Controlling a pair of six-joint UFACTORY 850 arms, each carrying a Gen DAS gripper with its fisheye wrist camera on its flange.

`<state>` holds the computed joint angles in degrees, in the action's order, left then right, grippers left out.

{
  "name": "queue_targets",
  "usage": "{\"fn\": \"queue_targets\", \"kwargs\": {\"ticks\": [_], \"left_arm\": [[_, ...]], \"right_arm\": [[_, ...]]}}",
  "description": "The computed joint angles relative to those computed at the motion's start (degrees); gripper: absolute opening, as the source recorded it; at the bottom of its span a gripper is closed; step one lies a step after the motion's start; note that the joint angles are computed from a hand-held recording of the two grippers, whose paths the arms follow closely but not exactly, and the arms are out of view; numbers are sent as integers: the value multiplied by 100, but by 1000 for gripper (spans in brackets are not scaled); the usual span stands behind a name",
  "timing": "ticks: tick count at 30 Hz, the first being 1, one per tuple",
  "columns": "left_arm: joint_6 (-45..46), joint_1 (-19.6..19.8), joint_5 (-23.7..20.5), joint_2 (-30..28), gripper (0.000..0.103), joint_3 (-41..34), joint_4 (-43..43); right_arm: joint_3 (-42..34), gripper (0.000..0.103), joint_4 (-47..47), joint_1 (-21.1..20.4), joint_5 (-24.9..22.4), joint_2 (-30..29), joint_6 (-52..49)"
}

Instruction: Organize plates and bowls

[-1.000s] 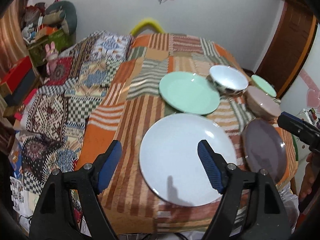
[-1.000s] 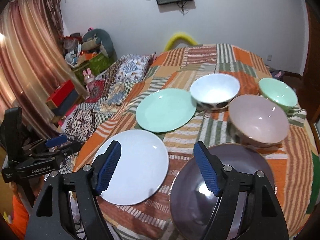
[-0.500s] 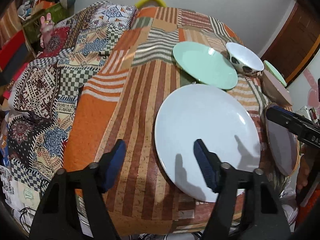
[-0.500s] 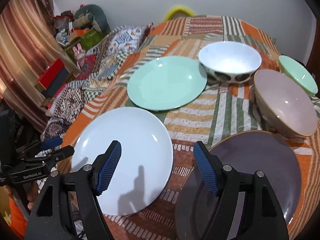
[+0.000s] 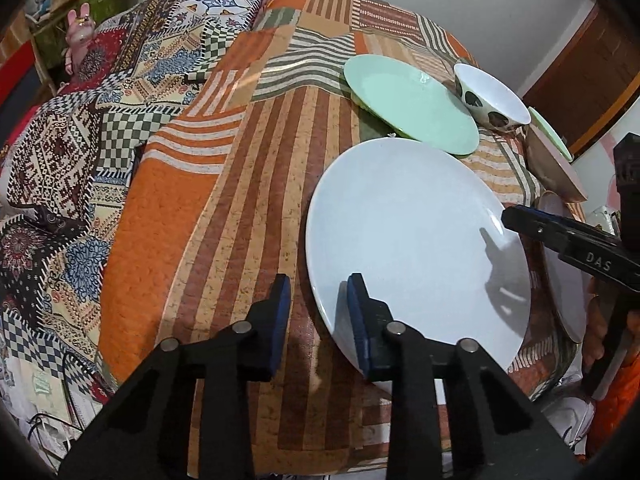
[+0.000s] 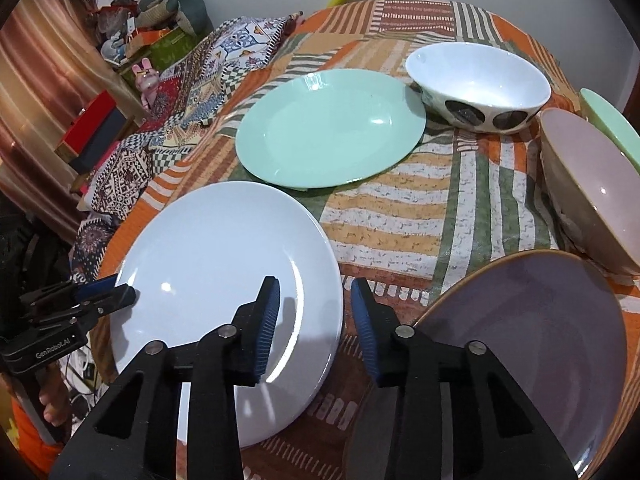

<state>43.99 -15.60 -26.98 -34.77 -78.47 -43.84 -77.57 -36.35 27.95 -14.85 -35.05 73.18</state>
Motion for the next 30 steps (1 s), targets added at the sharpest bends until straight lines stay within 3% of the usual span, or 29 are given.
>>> {"fn": "queue_targets", "kwargs": {"ticks": [8, 16, 30], "left_arm": [[237, 17, -180, -80, 25, -63, -291], [266, -23, -119, -66, 24, -40, -293], [-172, -138, 225, 145, 24, 104, 171]], "right_arm": [[-86, 18, 568, -28, -136, -112, -632], [-201, 21, 730, -11, -268, -201, -922], [-71, 21, 50, 53, -204, -54, -106]]}}
